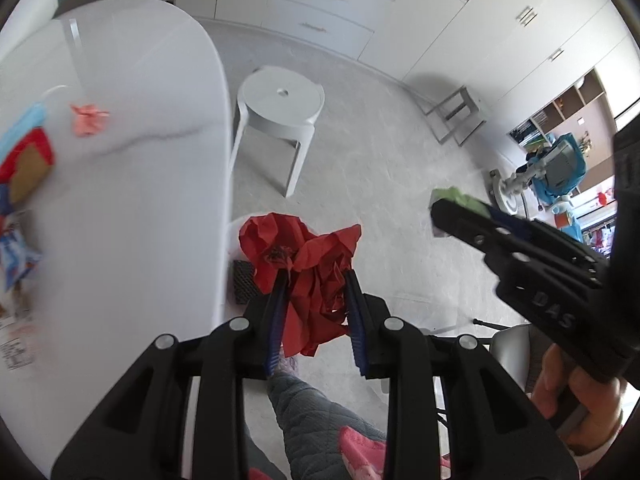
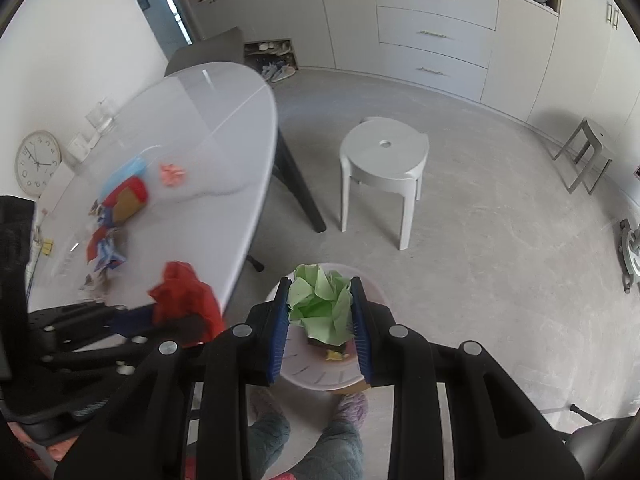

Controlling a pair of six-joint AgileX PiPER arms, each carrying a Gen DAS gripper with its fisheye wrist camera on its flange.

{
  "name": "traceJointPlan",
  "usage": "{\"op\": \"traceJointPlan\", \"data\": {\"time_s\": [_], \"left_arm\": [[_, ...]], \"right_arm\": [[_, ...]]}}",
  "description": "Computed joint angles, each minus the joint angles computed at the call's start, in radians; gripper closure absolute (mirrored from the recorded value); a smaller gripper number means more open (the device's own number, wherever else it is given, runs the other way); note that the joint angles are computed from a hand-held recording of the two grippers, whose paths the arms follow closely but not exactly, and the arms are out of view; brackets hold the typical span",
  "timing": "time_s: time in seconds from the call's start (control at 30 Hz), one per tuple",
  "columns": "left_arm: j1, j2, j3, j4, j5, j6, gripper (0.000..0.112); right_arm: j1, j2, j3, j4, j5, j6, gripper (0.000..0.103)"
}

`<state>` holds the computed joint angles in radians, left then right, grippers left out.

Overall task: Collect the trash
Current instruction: 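Move both tools over the wastebasket and open them to drop the papers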

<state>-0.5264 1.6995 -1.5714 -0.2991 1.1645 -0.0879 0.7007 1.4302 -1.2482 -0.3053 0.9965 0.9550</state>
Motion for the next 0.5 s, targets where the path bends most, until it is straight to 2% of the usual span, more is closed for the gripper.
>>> {"op": "traceJointPlan", "data": {"time_s": [0.03, 0.17, 0.23, 0.5], "left_arm": [[-0.011, 0.019, -0.015, 0.0, 0.0, -0.012, 0.083], [-0.052, 0.078, -0.07, 0.055, 0.005, -0.105, 0.06], [-0.062, 0.08, -0.075, 0.077, 0.003, -0.137, 0.053], [-0.066, -0.002, -0.041, 0.206, 0.013, -0.268, 0.038]], "right_arm": [[-0.033, -0.007, 0.018, 0.025, -0.022, -0.041, 0.074], [-0.134, -0.037, 0.066, 0.126, -0.072, -0.191, 0.073], [-0.177, -0.035, 0.082, 0.174, -0.098, -0.264, 0.073], [-0.202, 0.001, 0.09, 0.284, -0.137, -0.405, 0.072]]}}
